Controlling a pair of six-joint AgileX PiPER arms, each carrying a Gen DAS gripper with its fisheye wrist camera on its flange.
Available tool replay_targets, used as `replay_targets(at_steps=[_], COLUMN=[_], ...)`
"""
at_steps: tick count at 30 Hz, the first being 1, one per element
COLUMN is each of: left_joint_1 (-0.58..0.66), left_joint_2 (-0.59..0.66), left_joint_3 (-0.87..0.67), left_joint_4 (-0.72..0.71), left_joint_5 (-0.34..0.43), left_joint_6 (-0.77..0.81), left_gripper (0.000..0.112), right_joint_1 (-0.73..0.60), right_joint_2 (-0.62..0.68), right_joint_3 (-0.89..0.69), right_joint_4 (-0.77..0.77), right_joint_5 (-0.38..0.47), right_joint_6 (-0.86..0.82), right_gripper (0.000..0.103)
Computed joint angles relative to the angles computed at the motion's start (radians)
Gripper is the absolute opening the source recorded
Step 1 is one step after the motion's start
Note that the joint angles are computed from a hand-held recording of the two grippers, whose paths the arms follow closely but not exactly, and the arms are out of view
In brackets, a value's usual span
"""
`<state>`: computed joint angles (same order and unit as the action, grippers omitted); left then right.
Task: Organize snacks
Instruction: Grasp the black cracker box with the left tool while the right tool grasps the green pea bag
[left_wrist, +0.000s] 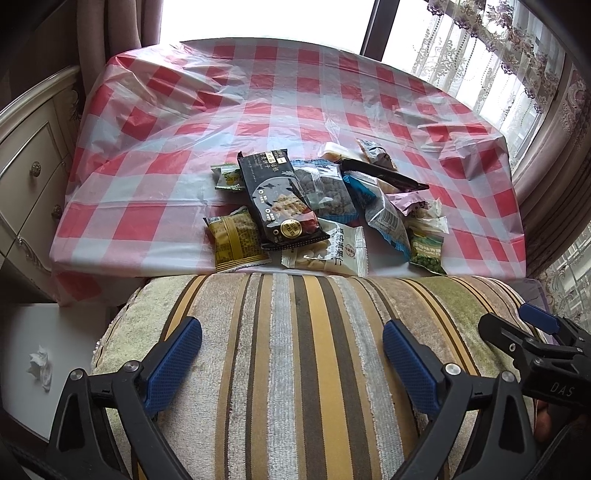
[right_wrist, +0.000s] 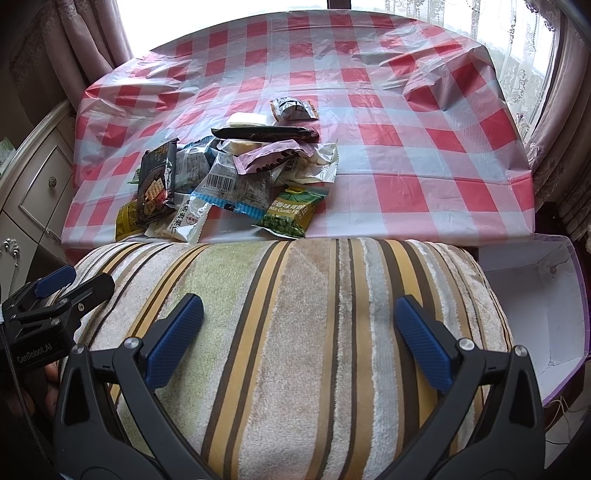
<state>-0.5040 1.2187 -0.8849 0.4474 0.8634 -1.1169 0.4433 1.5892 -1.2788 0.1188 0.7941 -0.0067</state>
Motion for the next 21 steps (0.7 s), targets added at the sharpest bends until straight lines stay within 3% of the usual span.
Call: replay_targets(at_steps=[7,14,21], left_joint_1=[0.165,0.360,0.420], left_joint_2=[0.079,0.279,0.447], left_joint_3=[-0.073,-0.243,-0.387], left_joint_4=[-0.117,-0.296,-0.340], left_joint_5=[-0.093,-0.136,-0.081], left_joint_6=[0.204,0.444,0.512], left_gripper=[0.092,0.088,0.084], right_joint_1=[-0.033,-0.042,-0.041], right_joint_2=[0.150,0.383,0.556], right_joint_3=[-0.208,-0.502,-0.717], right_joint_4=[0.060,0.059,0.080], right_joint_5=[0.099,0.230,0.385], right_joint_6=[-0.010,0.042,0.066], right_gripper=[0.103,0.102,0.084])
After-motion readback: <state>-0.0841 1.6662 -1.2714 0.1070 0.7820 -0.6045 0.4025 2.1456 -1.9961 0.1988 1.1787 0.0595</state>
